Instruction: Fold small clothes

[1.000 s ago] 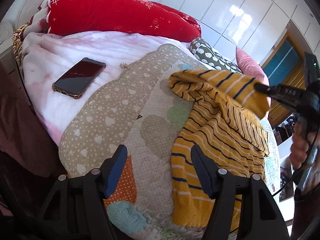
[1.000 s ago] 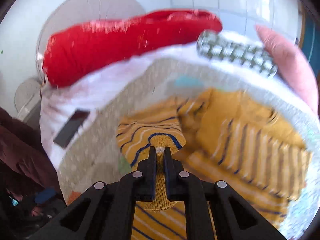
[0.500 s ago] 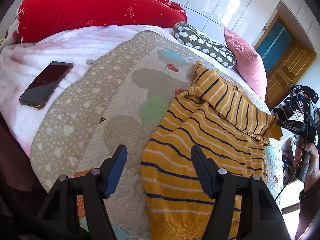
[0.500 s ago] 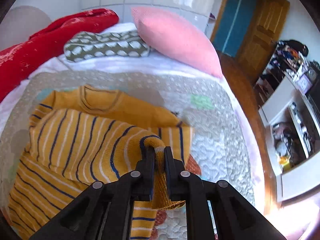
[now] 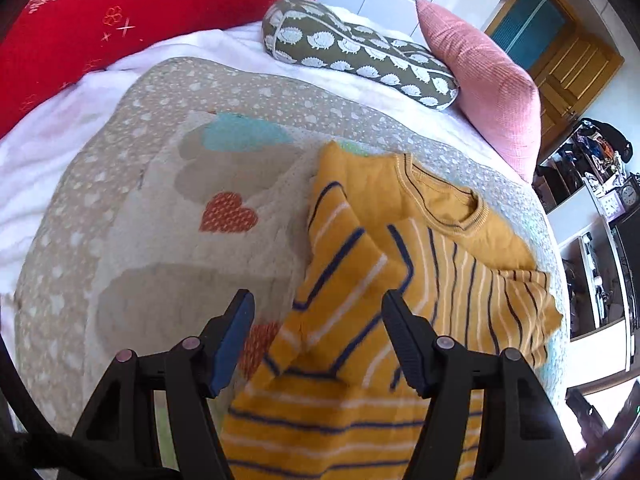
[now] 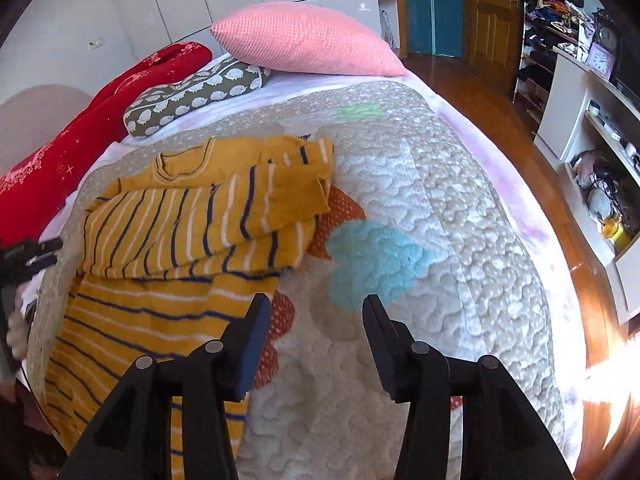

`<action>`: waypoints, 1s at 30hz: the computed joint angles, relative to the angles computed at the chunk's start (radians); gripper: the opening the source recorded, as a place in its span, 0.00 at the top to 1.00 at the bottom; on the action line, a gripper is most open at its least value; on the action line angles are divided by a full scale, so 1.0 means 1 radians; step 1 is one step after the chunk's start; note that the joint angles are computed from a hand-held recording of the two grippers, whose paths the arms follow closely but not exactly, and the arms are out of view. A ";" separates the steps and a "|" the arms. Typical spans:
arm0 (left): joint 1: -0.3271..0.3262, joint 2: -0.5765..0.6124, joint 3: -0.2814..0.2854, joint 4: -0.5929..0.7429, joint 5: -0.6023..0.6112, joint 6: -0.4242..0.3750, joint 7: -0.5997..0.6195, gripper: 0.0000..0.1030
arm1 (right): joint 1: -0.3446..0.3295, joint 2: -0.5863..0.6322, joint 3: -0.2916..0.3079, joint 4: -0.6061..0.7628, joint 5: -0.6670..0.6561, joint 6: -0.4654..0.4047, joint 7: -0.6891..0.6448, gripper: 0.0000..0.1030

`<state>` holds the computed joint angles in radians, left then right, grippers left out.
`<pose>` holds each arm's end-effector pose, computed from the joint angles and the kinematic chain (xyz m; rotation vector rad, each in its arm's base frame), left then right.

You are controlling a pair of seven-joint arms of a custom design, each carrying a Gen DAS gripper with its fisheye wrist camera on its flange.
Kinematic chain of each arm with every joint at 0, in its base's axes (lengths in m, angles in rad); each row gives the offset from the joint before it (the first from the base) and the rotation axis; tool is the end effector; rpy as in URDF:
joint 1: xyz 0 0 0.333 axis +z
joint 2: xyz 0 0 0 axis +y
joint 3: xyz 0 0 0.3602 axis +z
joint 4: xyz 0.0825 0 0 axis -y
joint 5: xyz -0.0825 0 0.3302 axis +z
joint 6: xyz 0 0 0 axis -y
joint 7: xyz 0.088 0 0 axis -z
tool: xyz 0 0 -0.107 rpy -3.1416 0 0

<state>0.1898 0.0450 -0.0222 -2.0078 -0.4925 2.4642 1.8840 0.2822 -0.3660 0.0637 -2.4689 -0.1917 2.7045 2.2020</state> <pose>0.5449 0.0931 0.5461 -2.2181 1.8551 -0.7941 0.3800 0.1477 0.5630 -1.7004 1.9444 -0.4293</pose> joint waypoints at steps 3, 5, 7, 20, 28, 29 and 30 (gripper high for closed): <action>-0.024 0.128 0.003 0.125 0.152 -0.009 -0.146 0.37 | 0.001 -0.043 -0.006 -0.054 0.007 -0.009 0.003 0.50; -0.035 0.193 0.003 0.210 0.238 -0.084 -0.172 0.86 | 0.001 -0.067 -0.015 -0.085 0.023 -0.010 0.010 0.50; -0.065 0.205 0.023 0.229 0.362 -0.069 -0.241 0.93 | -0.008 -0.080 -0.020 -0.107 0.030 -0.014 0.021 0.50; 0.089 0.159 -0.036 0.178 0.152 0.024 -0.106 0.45 | 0.043 -0.003 -0.066 -0.122 0.110 0.118 0.003 0.50; -0.052 0.284 -0.007 0.316 0.308 -0.061 -0.169 0.31 | 0.103 0.057 -0.071 -0.125 0.233 0.215 -0.024 0.47; -0.062 0.310 -0.003 0.350 0.333 -0.105 -0.190 0.55 | 0.092 0.056 -0.057 -0.127 0.220 0.209 -0.016 0.47; -0.074 0.320 0.002 0.357 0.358 -0.108 -0.209 0.64 | 0.078 0.053 -0.042 -0.129 0.203 0.201 -0.004 0.47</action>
